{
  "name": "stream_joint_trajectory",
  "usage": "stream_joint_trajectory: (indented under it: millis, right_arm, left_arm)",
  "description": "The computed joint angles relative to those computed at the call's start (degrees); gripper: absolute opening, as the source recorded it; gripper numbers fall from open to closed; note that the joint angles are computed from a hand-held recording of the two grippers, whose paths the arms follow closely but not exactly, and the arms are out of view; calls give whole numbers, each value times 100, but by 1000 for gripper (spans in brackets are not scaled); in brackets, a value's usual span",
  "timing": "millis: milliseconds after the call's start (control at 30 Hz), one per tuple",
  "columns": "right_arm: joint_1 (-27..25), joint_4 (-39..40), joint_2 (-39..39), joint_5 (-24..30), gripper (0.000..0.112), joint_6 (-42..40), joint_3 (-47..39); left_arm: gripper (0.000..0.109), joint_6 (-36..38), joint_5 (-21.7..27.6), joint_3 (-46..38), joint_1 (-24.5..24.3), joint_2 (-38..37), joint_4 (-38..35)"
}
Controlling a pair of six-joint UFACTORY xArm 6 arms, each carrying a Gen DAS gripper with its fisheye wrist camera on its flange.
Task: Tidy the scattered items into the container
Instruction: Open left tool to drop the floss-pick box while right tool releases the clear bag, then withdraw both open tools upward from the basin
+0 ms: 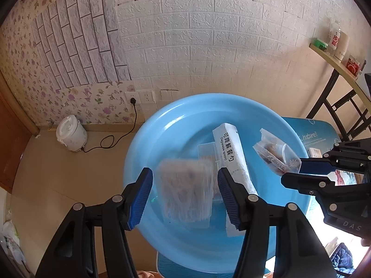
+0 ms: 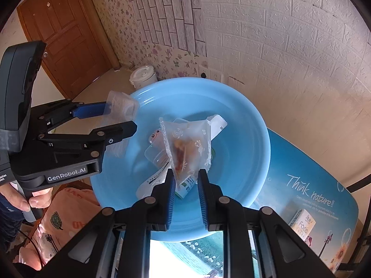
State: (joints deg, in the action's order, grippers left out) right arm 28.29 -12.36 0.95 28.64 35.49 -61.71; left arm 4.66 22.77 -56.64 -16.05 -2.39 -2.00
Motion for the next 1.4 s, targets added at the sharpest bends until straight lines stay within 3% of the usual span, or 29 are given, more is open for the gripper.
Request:
stream_joint_trajectory:
  millis: [133, 567, 600, 667, 700, 733, 967, 1100, 1400]
  right_arm:
    - [-44, 121, 171, 66, 20, -119, -105]
    - [46, 270, 652, 205, 20, -463, -671]
    - [61, 383, 711, 214, 27, -597, -742]
    - [80, 451, 887, 370, 60, -746, -978]
    - [94, 296, 972, 513, 82, -651, -1107]
    - [114, 40, 1035, 610, 87, -464, -1204]
    - [110, 36, 1236, 961, 88, -419, -1497]
    - [165, -197, 1201, 998, 102, -357, -1466]
    - [149, -243, 1117, 971, 103, -400, -1434]
  left_arm:
    - [76, 275, -176, 74, 55, -67, -387]
    - [80, 285, -272, 155, 234, -208, -365]
    - [81, 278, -265, 157, 250, -213, -359]
    - [81, 256, -254, 163, 276, -219, -345]
    - [82, 236, -249, 165, 288, -221, -322]
    - [82, 222, -250, 164, 303, -217, -310]
    - [82, 297, -276, 244, 345, -262, -451]
    - [82, 350, -249, 224, 331, -250, -493]
    - [87, 354, -203, 172, 275, -284, -439]
